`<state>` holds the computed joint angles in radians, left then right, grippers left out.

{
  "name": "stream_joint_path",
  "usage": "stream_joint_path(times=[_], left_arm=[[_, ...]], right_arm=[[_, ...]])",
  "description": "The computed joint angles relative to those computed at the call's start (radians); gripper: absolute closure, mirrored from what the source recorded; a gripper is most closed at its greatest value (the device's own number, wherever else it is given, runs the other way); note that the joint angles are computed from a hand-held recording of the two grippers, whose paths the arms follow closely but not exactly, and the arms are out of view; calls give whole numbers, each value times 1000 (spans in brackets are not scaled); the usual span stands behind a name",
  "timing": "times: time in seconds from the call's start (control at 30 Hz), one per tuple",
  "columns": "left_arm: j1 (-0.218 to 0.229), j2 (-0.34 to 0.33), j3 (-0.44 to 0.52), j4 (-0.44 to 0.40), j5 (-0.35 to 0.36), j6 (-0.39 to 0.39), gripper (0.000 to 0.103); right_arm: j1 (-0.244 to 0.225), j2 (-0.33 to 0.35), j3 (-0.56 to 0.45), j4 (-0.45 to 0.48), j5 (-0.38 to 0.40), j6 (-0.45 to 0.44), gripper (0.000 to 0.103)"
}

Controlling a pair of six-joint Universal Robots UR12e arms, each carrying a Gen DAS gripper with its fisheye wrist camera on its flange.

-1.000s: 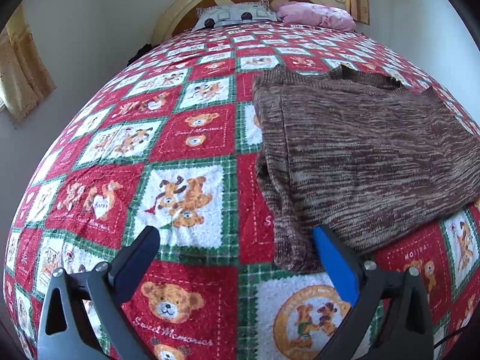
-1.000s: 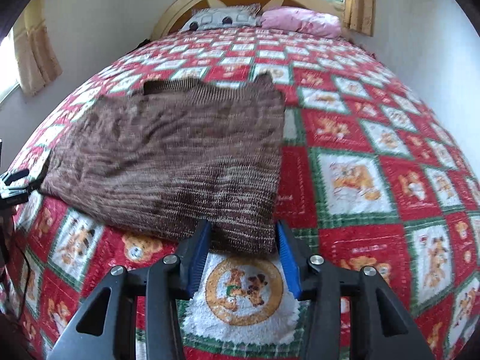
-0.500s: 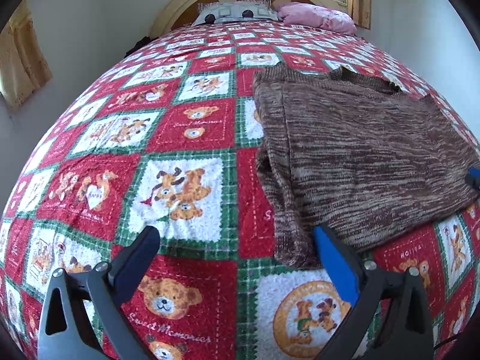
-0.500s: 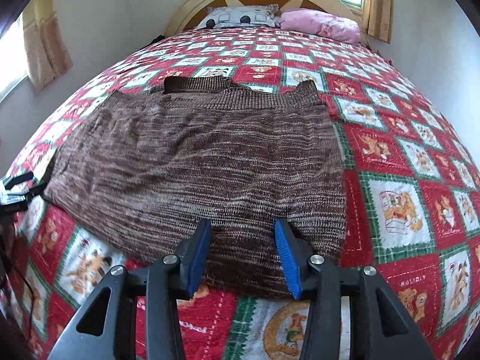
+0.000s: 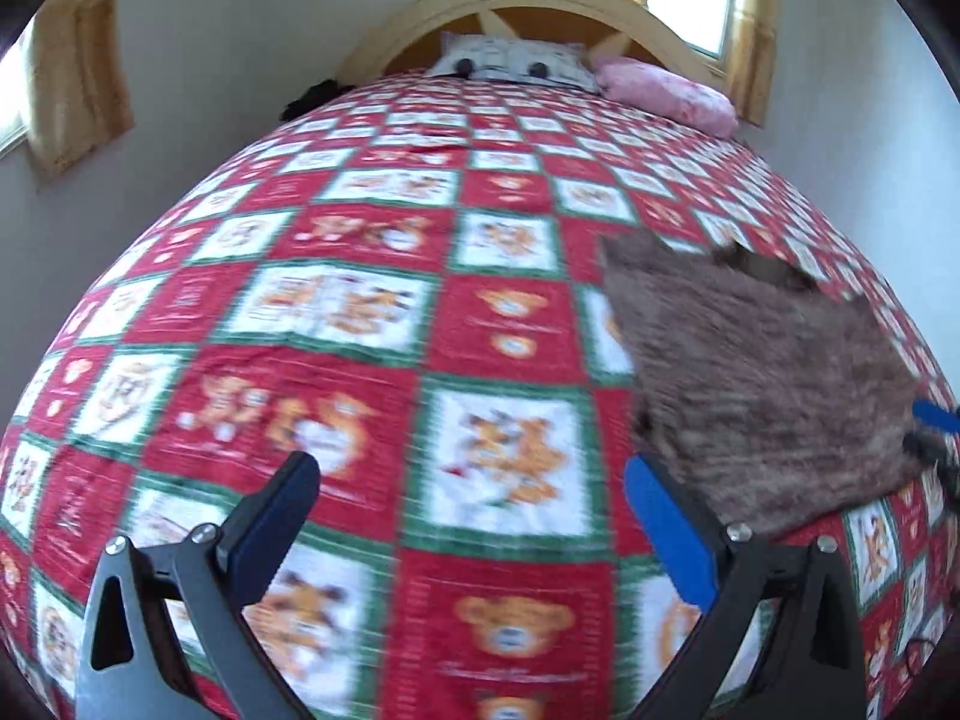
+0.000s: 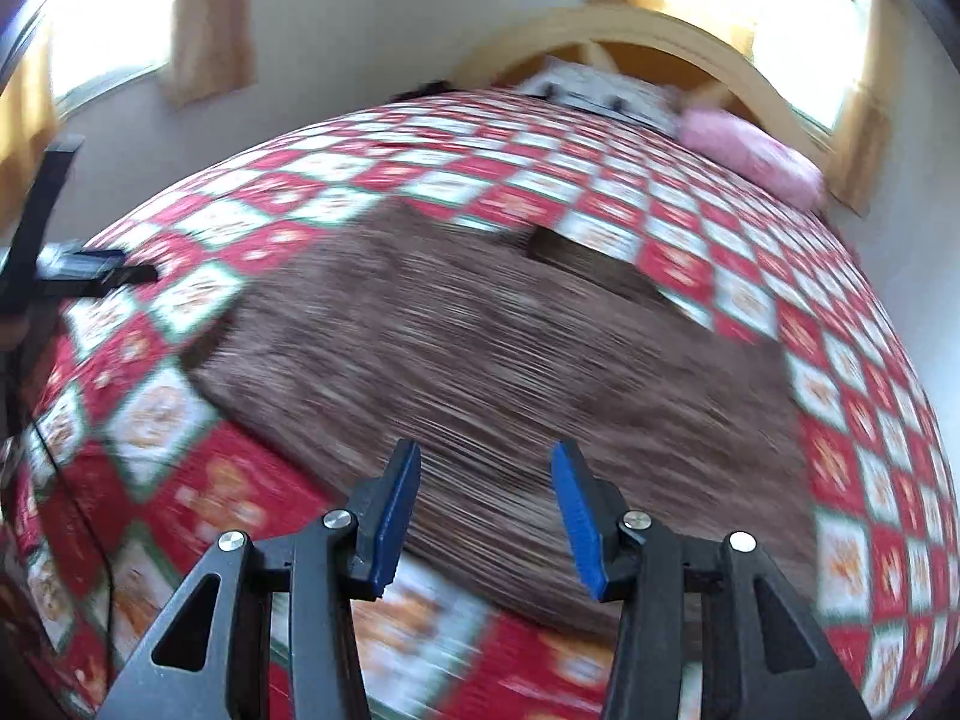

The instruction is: Fold small clothes

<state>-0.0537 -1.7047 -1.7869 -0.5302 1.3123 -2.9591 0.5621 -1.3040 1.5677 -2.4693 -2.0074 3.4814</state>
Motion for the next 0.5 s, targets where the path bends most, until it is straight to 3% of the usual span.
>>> stream_joint_path(times=[0.2, 0.43, 0.5], left_arm=[[47, -7, 10, 29, -65, -31, 0], [70, -33, 33, 14, -160, -15, 0], [76, -49, 55, -24, -222, 1, 0]], right_arm=[[62, 138, -149, -23, -9, -243, 56], [81, 214, -240, 8, 69, -272, 56], [79, 222, -250, 20, 88, -263, 56]])
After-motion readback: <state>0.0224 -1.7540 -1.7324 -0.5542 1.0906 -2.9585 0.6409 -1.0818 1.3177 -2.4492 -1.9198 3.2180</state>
